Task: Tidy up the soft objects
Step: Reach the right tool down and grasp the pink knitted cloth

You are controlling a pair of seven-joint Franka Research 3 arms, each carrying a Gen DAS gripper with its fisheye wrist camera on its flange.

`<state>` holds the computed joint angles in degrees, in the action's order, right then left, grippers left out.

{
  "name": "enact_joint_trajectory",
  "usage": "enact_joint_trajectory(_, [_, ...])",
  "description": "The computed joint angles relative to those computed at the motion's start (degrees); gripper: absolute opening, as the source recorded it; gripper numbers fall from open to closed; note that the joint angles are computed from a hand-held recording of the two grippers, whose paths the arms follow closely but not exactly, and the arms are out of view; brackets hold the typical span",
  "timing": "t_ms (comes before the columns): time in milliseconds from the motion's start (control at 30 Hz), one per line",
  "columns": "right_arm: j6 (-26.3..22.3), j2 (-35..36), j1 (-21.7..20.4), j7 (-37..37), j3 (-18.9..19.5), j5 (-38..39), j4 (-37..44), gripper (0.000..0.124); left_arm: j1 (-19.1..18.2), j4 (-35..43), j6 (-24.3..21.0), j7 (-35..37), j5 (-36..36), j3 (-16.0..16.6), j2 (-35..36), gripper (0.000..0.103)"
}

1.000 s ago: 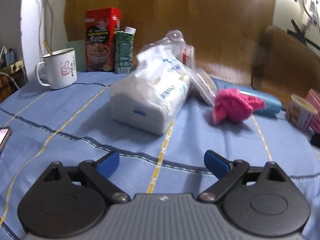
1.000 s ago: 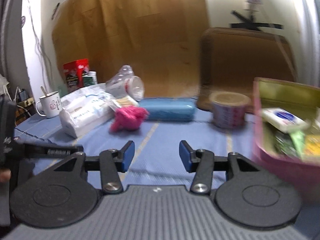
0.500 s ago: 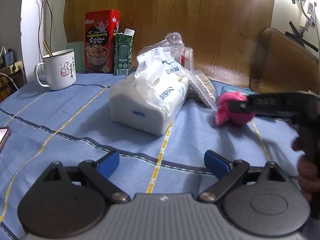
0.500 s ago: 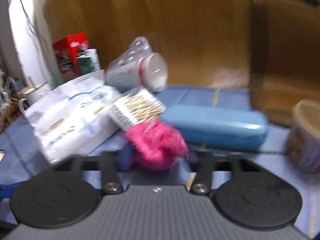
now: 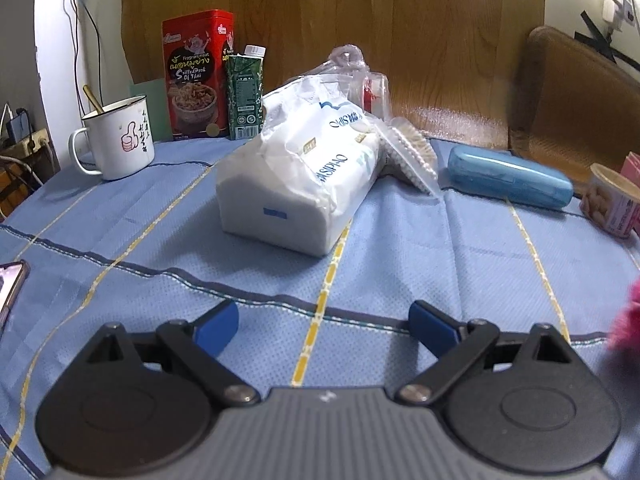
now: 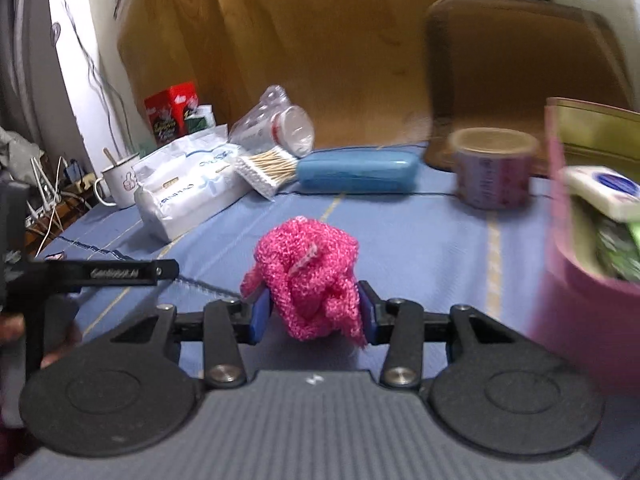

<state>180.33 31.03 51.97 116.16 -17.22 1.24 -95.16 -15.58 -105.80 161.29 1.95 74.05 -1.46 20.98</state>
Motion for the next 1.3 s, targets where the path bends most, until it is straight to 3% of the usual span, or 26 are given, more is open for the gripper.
enact_joint_trajectory(100, [3.3, -1.5, 6.9, 2.9, -7.6, 0.2, -5.2, 0.047, -0.1, 0.2, -0.8, 0.9, -0.7, -0.2, 0.1, 0.096])
enact_joint_trajectory(467, [3.1, 0.5, 15.3, -1.4, -15.7, 3.3, -6.7, 0.050, -0.5, 0.5, -2.5, 2.0, -2.0, -0.3, 0.3, 0.100])
enact_joint_trajectory(633, [3.9, 0.2, 14.1, -3.6, -14.0, 4.9, -6.9, 0.052, -0.5, 0.6, -2.6, 2.4, -2.4, -0.2, 0.4, 0.100])
enact_joint_trajectory(1000, [4.4, 0.4, 15.3, -7.0, -14.5, 8.7, -7.3, 0.059, -0.6, 0.6, -2.6, 2.4, -2.4, -0.2, 0.4, 0.101])
enact_joint_trajectory(1300, [4.3, 1.3, 18.9, -6.5, -18.4, 10.2, -7.7, 0.066, -0.7, 0.7, -2.9, 2.5, -2.5, -0.2, 0.4, 0.101])
